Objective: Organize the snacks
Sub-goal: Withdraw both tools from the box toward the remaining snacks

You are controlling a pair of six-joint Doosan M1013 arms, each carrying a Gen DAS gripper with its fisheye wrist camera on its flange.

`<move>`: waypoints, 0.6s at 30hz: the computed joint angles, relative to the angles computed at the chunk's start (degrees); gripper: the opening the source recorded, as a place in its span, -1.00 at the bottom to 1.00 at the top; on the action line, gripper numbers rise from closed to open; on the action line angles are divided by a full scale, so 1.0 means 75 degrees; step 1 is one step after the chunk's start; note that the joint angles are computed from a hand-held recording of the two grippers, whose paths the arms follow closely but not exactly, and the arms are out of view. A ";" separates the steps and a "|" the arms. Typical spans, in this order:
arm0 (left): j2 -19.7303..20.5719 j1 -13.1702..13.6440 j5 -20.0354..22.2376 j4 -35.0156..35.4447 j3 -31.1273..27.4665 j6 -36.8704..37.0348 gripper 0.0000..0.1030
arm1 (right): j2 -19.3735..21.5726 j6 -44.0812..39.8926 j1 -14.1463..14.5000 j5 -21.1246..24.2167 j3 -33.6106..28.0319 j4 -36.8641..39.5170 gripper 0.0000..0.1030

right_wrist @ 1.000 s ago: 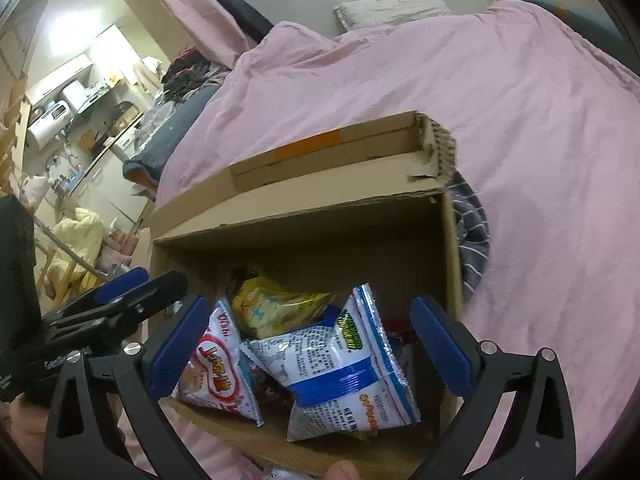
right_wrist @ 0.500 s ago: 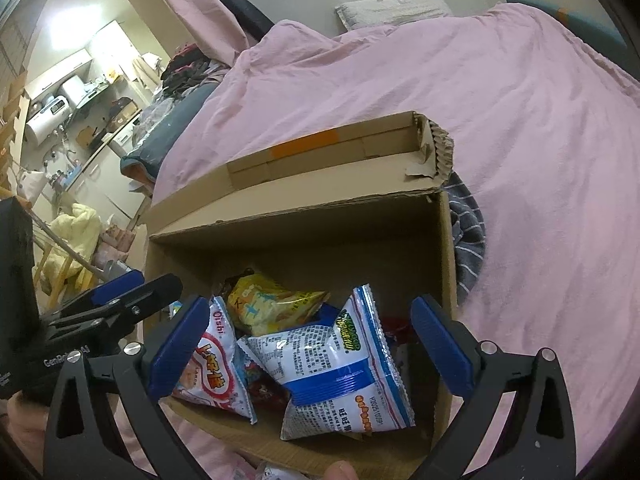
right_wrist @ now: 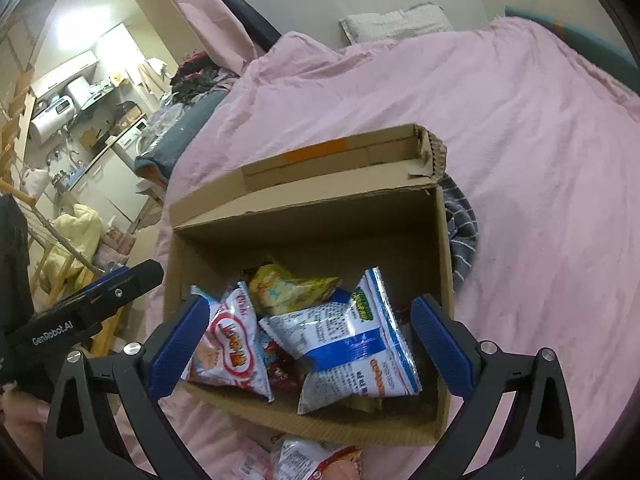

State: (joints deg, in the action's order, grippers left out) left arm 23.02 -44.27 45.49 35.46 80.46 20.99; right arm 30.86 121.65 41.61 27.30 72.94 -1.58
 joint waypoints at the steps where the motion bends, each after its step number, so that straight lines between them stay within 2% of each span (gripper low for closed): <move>1: -0.0024 -0.0039 0.0055 0.0156 0.0005 0.0025 0.77 | -0.0034 0.0079 0.0040 -0.0053 0.0047 -0.0169 1.00; 4: -0.0188 -0.0159 0.0062 0.0579 0.0146 -0.0215 0.84 | -0.0068 0.0198 0.0099 0.0005 0.0078 -0.0385 1.00; 12: -0.0637 -0.0356 -0.0128 0.0697 0.0669 -0.0657 0.89 | -0.0235 0.0476 0.0246 0.0036 0.0272 -0.0767 1.00; 18: -0.0792 -0.0584 0.0146 0.0637 0.0942 -0.0711 0.89 | -0.0498 0.0850 0.0362 0.0011 0.0648 -0.0889 1.00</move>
